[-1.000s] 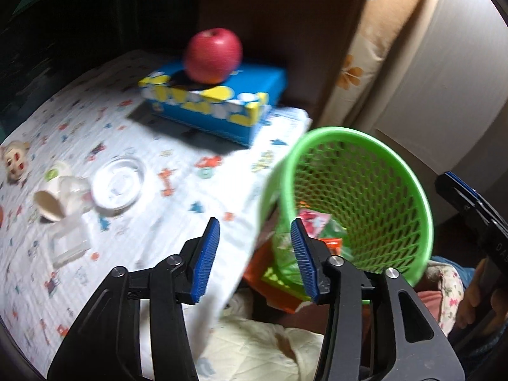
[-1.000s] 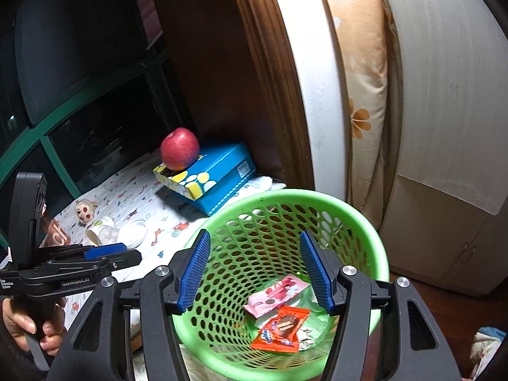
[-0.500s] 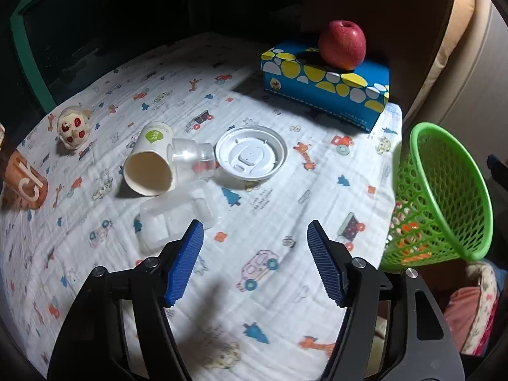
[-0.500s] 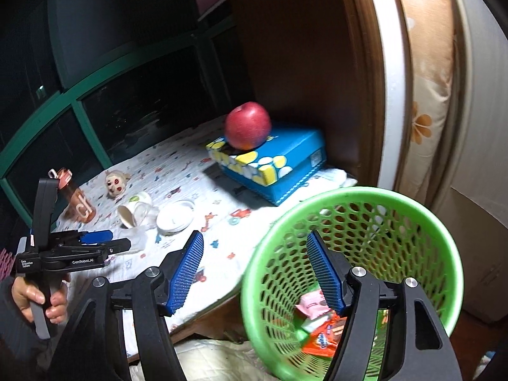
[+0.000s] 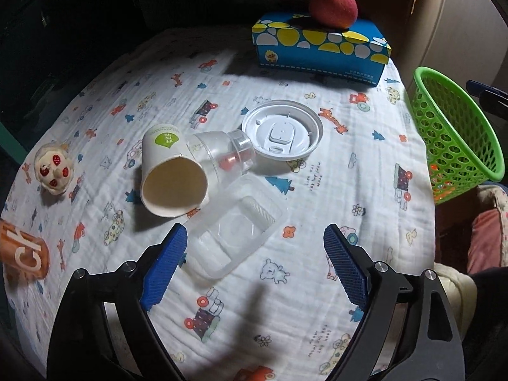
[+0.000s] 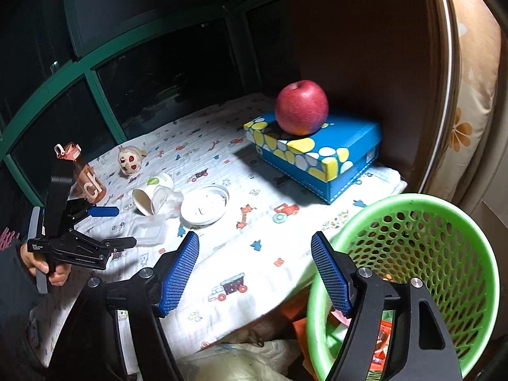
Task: Collect trash
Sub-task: 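Move both grippers back over the bed toward the tray and lid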
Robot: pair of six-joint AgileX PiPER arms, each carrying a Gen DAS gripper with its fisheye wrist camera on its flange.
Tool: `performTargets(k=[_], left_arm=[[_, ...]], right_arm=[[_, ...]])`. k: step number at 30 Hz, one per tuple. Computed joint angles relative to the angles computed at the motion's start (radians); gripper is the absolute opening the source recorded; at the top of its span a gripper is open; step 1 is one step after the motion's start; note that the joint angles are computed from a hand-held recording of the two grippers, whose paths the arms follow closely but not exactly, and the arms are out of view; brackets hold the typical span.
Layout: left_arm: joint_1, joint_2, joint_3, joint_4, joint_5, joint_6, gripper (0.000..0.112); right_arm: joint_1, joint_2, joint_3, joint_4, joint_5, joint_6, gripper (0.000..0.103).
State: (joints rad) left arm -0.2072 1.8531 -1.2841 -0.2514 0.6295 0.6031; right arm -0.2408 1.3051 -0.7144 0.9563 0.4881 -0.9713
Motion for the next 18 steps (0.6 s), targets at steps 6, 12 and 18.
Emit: performTargets(k=[6,12,18], left_arm=[[0.05,0.064,-0.062,-0.116,0.066,0.177,0.087],[0.065,0.13,-0.138,-0.152,0.127,0.275,0.089],[0.075,0.191,-0.206,-0.182,0.175,0.322,0.09]], right_arm=[[0.071,0.08,-0.05,-0.046,-0.039,0.077,0.071],[0.125,0.149,-0.093,-0.108,-0.07,0.156,0.071],[0.17,0.221,-0.133,-0.143,-0.102,0.215,0.071]])
